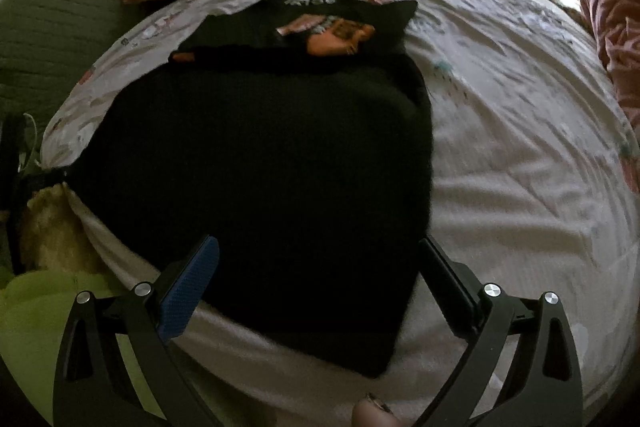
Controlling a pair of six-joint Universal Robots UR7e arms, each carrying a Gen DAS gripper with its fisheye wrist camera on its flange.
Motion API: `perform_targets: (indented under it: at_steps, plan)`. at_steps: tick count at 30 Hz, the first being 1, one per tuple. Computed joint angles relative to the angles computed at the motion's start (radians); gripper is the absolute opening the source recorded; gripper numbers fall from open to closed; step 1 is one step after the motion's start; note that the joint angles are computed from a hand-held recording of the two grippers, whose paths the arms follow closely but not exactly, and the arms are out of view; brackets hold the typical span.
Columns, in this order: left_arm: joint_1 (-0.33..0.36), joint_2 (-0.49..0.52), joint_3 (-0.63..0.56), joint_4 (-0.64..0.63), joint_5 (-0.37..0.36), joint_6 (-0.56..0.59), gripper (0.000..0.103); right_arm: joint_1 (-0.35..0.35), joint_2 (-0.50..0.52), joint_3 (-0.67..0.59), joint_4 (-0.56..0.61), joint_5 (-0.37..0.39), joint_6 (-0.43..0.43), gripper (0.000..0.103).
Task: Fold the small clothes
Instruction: 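Move both tools to the shirt hem and close both on it, then lift the hem with both tools and fold it over toward the collar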
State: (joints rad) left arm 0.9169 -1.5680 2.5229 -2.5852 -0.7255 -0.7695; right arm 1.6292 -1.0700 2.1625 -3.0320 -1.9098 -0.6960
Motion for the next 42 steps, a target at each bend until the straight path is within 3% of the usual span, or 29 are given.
perform_targets:
  at_steps: [2,4,9,11,15,20,23,24,29,35,40,42]
  plan:
    - [0.001,0.001,0.001,-0.003,-0.001,0.0,0.023,-0.008,-0.017,0.007,0.021,-0.013,-0.001,0.096]
    - [0.001,0.002,0.001,-0.004,0.0,0.002,0.023,-0.016,-0.031,0.01,0.047,-0.018,0.003,0.079]
    - [0.001,0.0,0.002,-0.006,-0.001,0.002,0.023,-0.036,-0.06,0.021,0.099,-0.046,0.019,0.068]
    - [-0.005,-0.001,0.0,0.014,0.012,-0.008,0.023,-0.05,-0.07,0.025,0.118,-0.033,0.024,0.066]
    - [-0.005,0.002,-0.004,0.019,0.017,-0.008,0.023,-0.065,-0.077,0.025,0.133,-0.023,0.026,0.054]
    - [0.004,-0.005,0.005,-0.008,0.005,0.004,0.023,-0.09,-0.084,0.019,0.172,0.042,0.026,0.037]
    - [0.02,-0.003,0.009,-0.043,-0.011,0.018,0.023,-0.103,-0.085,0.021,0.178,0.086,0.026,0.022]
    - [0.021,-0.002,0.008,-0.046,-0.013,0.02,0.023,-0.104,-0.088,0.021,0.178,0.101,0.027,0.012]
    - [0.024,-0.002,0.01,-0.051,-0.015,0.022,0.023,-0.111,-0.12,0.023,0.201,0.226,0.0,0.009]
    - [0.019,-0.002,0.011,-0.037,-0.008,0.018,0.021,-0.094,-0.123,0.026,0.167,0.293,-0.019,0.008]
    - [0.008,-0.001,0.009,-0.04,-0.011,0.023,0.005,-0.099,-0.139,0.028,0.129,0.366,-0.022,0.008]
    - [-0.005,-0.008,0.009,-0.031,-0.002,0.02,0.004,-0.099,-0.142,0.026,0.115,0.376,-0.02,0.008]
